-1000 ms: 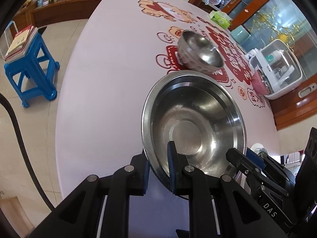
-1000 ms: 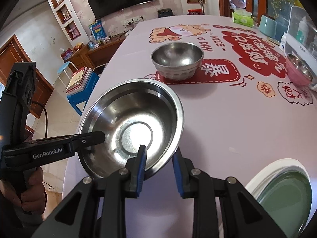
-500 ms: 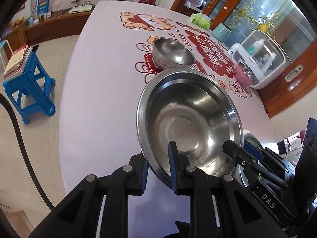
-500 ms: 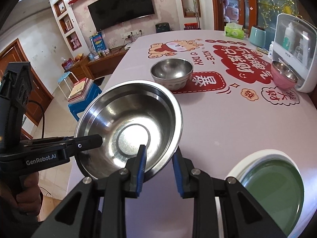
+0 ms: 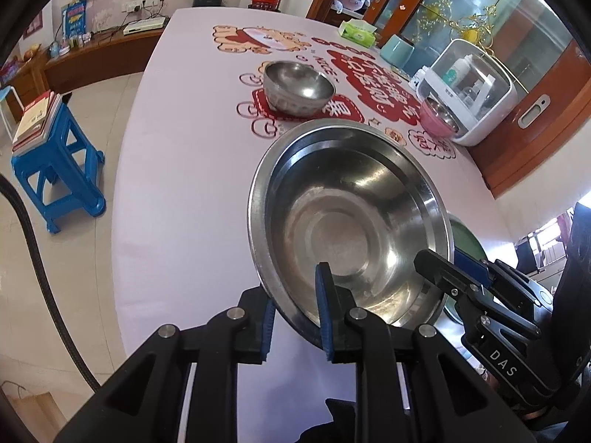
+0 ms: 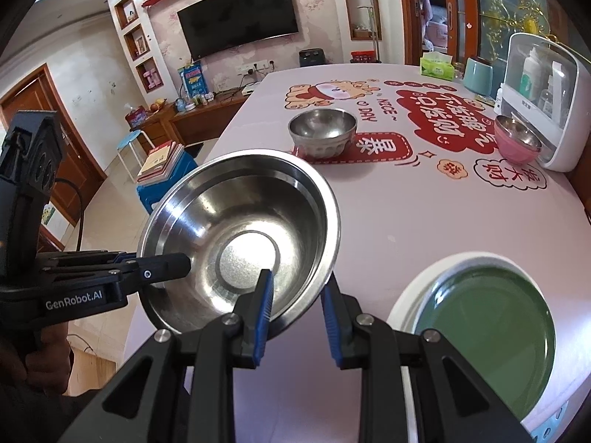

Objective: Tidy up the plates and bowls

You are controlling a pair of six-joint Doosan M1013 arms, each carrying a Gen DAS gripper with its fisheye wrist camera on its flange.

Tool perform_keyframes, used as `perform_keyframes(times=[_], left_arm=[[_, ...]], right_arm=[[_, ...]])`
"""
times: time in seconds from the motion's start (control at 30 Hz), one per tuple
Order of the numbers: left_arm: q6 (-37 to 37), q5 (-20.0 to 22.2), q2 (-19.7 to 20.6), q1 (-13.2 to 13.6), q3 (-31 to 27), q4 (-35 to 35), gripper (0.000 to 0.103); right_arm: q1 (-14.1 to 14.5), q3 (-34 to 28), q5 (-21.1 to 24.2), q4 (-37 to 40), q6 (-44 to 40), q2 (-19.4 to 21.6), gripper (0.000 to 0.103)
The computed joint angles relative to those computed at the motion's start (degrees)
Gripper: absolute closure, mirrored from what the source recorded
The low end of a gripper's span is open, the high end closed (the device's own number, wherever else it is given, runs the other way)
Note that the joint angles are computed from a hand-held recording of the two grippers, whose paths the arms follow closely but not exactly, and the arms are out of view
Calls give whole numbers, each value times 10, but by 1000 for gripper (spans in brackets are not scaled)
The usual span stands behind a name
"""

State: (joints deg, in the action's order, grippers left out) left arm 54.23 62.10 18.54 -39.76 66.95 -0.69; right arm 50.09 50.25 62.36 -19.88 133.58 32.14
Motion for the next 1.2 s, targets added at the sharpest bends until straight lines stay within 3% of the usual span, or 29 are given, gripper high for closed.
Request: perform_keyframes(times=[0.27, 0.7, 1.2], left_arm=[[-16, 16, -6, -16, 16, -5, 85], [14, 87, 17, -28, 4, -40, 84], [24, 139, 34, -29, -7, -65, 79]], right_arm=[[4, 44, -5, 18, 3, -23, 77], [3, 105, -10, 57, 30, -50, 77], [0, 113, 17, 92, -11, -54, 76]])
